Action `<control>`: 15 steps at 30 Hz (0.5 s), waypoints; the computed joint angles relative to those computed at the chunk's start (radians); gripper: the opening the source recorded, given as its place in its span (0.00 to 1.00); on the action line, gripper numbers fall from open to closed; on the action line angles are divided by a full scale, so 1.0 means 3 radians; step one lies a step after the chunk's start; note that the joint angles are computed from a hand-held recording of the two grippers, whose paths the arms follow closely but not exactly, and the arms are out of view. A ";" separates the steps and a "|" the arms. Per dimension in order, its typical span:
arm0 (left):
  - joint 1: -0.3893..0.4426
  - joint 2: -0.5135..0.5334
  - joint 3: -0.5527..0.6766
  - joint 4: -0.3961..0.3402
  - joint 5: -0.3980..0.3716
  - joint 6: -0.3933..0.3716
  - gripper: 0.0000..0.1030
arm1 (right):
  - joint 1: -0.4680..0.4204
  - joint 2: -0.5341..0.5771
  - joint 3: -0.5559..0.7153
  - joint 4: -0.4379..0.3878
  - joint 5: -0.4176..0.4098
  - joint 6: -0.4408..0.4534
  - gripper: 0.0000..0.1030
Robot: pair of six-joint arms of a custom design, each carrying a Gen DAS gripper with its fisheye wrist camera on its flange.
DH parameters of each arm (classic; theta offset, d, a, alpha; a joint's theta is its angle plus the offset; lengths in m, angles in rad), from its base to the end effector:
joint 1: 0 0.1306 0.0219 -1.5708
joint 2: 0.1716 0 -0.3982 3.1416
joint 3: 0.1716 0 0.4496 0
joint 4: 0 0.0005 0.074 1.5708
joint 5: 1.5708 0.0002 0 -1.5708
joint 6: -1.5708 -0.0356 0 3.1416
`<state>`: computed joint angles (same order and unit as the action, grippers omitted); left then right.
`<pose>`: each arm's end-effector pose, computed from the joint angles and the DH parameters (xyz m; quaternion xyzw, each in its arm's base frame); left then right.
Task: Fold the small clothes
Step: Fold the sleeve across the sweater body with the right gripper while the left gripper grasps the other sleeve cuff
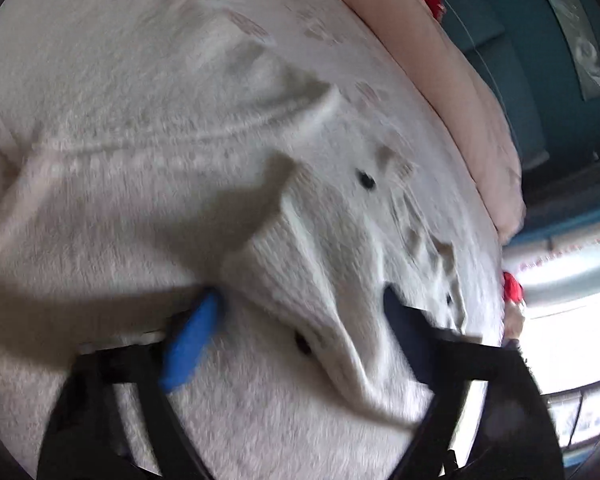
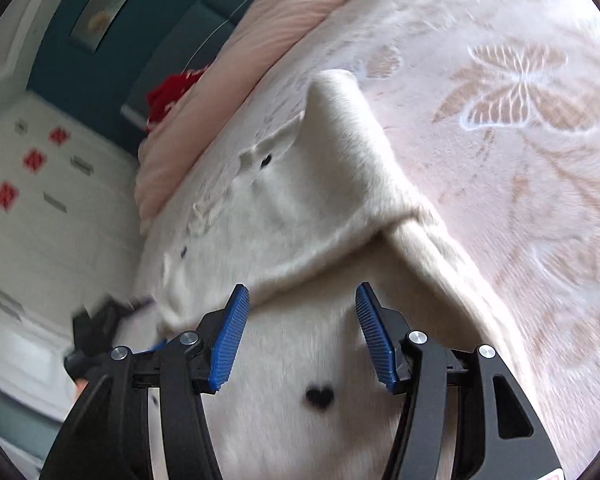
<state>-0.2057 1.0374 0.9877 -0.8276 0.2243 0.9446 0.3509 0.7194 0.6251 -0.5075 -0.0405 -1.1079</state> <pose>0.3892 -0.0898 0.3970 -0.3020 0.8853 -0.2720 0.2261 0.2902 0.1072 0.3357 0.3182 0.8256 0.3237 0.3352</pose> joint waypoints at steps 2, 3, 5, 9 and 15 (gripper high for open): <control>0.0047 0.0084 0.0069 0.0049 0.0165 -0.0174 0.09 | -0.0073 0.0141 0.0020 0.0178 0.0020 -0.0092 0.54; 0.0060 0.0092 0.0098 0.0075 0.0181 -0.0218 0.08 | -0.0109 0.0244 0.0076 0.0239 0.0048 -0.0135 0.54; 0.0071 0.0067 0.0199 0.0142 0.0013 -0.0397 0.08 | -0.0179 0.0368 0.0139 0.0364 0.0050 -0.0123 0.28; 0.0125 -0.0037 0.0318 0.0321 0.0004 -0.0665 0.07 | -0.0131 0.0270 0.0246 0.0514 0.0373 0.0184 0.07; 0.0099 0.0179 0.0168 -0.0023 -0.0176 -0.1142 0.08 | -0.0145 0.0602 0.0217 0.0032 0.0213 0.0227 0.04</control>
<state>-0.1761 1.0912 1.0382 -0.8344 0.1715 0.6019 0.3075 0.8999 0.6903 -0.4980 0.0233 -1.0397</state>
